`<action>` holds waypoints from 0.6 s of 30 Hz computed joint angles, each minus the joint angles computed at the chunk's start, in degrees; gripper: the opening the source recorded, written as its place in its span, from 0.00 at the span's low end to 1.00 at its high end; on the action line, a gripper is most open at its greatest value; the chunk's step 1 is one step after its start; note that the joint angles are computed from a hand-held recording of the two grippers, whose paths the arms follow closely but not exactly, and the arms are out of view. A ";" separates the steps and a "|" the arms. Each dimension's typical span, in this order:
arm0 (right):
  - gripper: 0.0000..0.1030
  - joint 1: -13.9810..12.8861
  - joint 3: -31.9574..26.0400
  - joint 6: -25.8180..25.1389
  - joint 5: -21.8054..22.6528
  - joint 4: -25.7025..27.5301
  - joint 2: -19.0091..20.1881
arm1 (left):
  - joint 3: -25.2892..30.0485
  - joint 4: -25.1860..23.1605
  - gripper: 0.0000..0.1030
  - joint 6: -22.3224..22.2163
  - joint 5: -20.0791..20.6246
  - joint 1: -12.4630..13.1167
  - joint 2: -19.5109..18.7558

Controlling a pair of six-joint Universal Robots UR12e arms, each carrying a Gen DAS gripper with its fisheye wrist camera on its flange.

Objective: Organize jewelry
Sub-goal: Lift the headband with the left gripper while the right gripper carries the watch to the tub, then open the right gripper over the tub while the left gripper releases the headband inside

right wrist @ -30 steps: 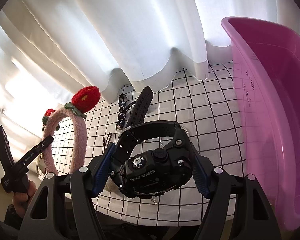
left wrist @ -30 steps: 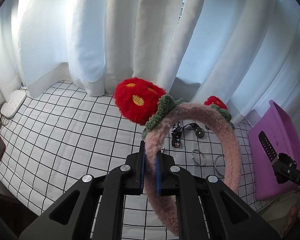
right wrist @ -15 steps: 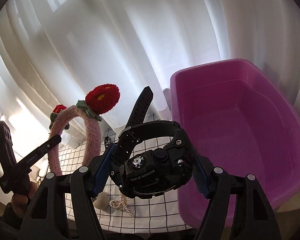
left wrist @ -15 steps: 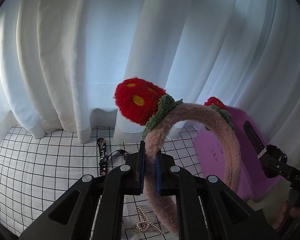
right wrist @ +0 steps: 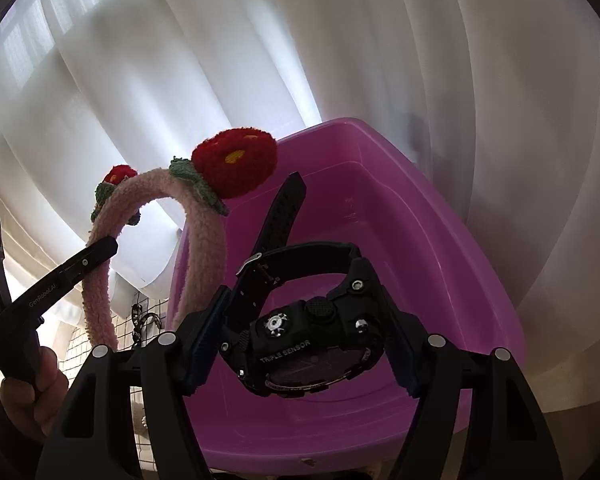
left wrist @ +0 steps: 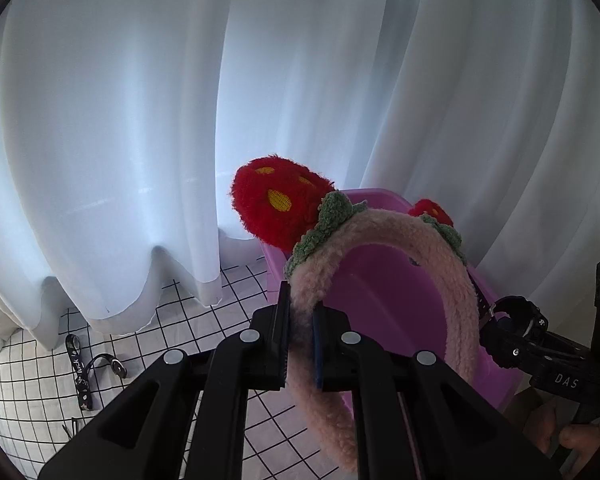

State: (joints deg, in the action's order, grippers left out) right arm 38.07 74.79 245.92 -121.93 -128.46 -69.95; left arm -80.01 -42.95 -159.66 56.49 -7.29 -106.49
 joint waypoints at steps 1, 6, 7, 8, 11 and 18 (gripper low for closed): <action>0.66 -0.32 0.42 -0.10 0.49 0.06 -0.18 | 0.62 -0.43 0.09 0.05 0.57 -0.69 -0.50; 0.66 -1.49 1.53 -0.58 1.97 1.33 -0.29 | 2.71 -1.54 0.09 0.59 4.28 -3.61 -2.49; 0.66 -1.72 2.10 -0.35 2.40 1.10 -0.52 | 2.98 -2.13 0.09 0.87 4.79 -3.89 -2.86; 0.66 -2.01 2.41 -0.05 2.94 0.98 -0.71 | 3.53 -3.00 0.09 1.37 5.26 -4.07 -3.47; 0.67 -2.46 2.78 -0.37 3.95 1.40 -0.81 | 4.85 -4.89 0.10 1.86 6.85 -4.93 -4.65; 0.67 -2.90 1.04 -2.84 4.37 5.26 0.08 | 4.67 -5.52 0.44 1.59 9.76 -5.91 -5.09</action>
State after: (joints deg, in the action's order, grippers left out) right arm 35.17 75.84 243.08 -117.56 -123.20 -69.87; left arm -75.34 -48.47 -158.07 66.25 -13.20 -111.58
